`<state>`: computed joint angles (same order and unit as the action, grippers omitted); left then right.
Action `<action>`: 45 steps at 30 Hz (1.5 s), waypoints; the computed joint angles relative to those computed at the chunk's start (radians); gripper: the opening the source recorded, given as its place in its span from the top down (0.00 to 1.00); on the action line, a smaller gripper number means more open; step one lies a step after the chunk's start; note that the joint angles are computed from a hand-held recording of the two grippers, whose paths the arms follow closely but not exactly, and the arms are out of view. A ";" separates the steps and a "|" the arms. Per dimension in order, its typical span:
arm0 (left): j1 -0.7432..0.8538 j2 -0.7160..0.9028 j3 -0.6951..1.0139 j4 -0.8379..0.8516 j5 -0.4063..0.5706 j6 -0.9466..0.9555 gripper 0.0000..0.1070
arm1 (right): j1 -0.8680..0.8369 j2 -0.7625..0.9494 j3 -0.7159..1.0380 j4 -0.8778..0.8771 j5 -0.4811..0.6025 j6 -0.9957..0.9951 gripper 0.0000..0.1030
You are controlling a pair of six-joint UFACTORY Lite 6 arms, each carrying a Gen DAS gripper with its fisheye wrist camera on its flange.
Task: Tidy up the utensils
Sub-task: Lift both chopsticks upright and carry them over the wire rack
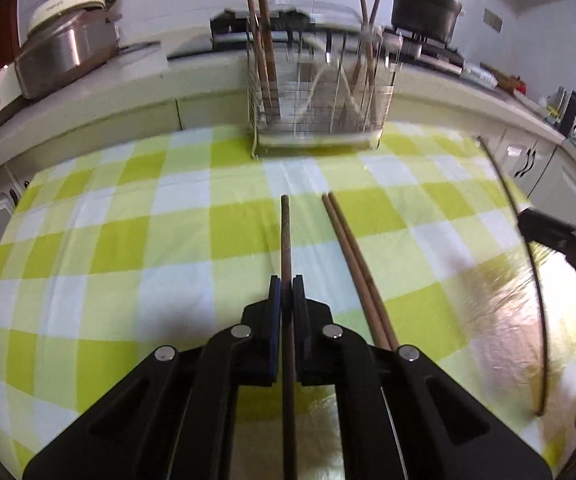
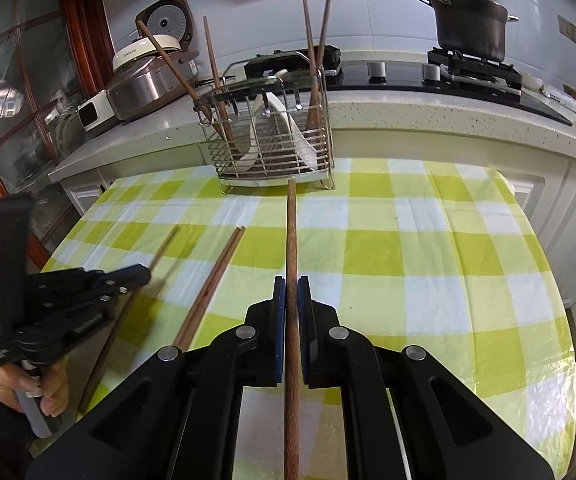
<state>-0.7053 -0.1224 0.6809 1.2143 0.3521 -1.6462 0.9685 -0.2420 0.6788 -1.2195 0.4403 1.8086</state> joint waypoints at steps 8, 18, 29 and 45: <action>-0.039 -0.272 -0.011 -0.218 0.108 0.243 0.95 | 0.062 -0.006 0.113 0.062 0.095 -0.091 0.93; -0.143 -0.387 0.094 -0.221 0.296 0.296 0.95 | 0.119 0.033 0.272 0.070 0.208 -0.178 0.93; -0.123 -0.279 0.212 -0.157 0.294 0.307 0.95 | 0.101 0.092 0.393 0.069 0.230 -0.261 0.93; -0.021 0.067 0.868 -0.341 0.320 0.716 0.95 | -0.154 0.306 0.906 0.270 0.154 -0.730 0.93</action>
